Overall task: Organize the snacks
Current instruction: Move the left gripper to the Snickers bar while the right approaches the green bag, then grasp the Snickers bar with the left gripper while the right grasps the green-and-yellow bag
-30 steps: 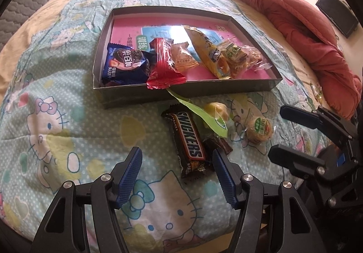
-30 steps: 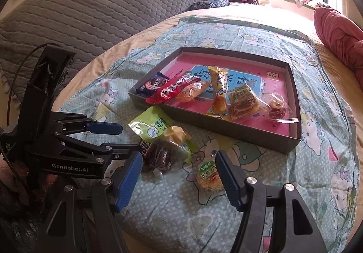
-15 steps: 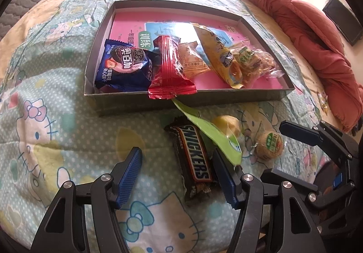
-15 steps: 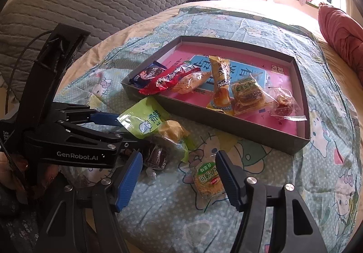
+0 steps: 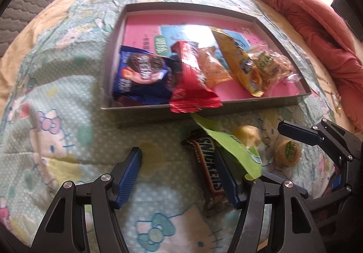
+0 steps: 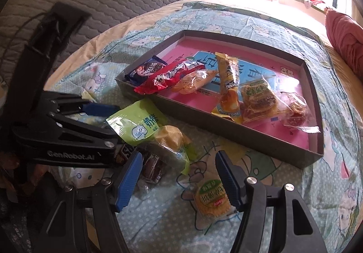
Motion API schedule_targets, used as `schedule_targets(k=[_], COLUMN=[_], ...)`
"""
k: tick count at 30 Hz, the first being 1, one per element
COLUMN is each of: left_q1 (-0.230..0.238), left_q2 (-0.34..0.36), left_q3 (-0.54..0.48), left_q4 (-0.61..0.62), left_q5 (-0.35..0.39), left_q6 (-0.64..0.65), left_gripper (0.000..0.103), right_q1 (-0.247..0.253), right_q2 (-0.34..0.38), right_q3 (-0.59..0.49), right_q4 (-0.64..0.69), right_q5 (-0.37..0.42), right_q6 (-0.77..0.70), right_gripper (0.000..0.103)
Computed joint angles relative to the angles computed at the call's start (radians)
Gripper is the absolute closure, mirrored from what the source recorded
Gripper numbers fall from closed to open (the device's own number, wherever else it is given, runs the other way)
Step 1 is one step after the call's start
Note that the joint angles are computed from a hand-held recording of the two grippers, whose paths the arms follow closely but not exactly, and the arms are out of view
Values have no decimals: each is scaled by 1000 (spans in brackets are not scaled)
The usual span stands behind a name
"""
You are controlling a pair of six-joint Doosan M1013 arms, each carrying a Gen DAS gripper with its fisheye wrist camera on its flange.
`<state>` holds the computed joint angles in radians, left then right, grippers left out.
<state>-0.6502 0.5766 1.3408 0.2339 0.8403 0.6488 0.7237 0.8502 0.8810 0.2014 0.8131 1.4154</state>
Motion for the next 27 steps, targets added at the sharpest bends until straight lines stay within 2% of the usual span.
schedule_targets(k=[3, 9, 13, 18, 22, 27], left_q1=[8, 22, 25, 21, 24, 21], left_q2=[-8, -29, -39, -50, -49, -45], left_q3=[12, 48, 64, 81, 81, 72], left_q4=[0, -50, -98, -150, -199, -206], left_q5=[3, -48, -64, -94, -102, -84], left_q6=[-16, -3, 32, 76, 119, 138], left_gripper=[35, 35, 35, 37, 37, 37], right_q1=[8, 14, 13, 6, 6, 13], right_q2=[13, 34, 44, 60, 71, 80], right_q3=[-16, -41, -54, -80, -106, -131], right_q4=[-35, -38, -21, 33, 41, 24], right_q5=[0, -7, -22, -10, 17, 40], right_q6=[-7, -28, -37, -69, -125, -274], right_gripper=[37, 37, 42, 43, 43, 45])
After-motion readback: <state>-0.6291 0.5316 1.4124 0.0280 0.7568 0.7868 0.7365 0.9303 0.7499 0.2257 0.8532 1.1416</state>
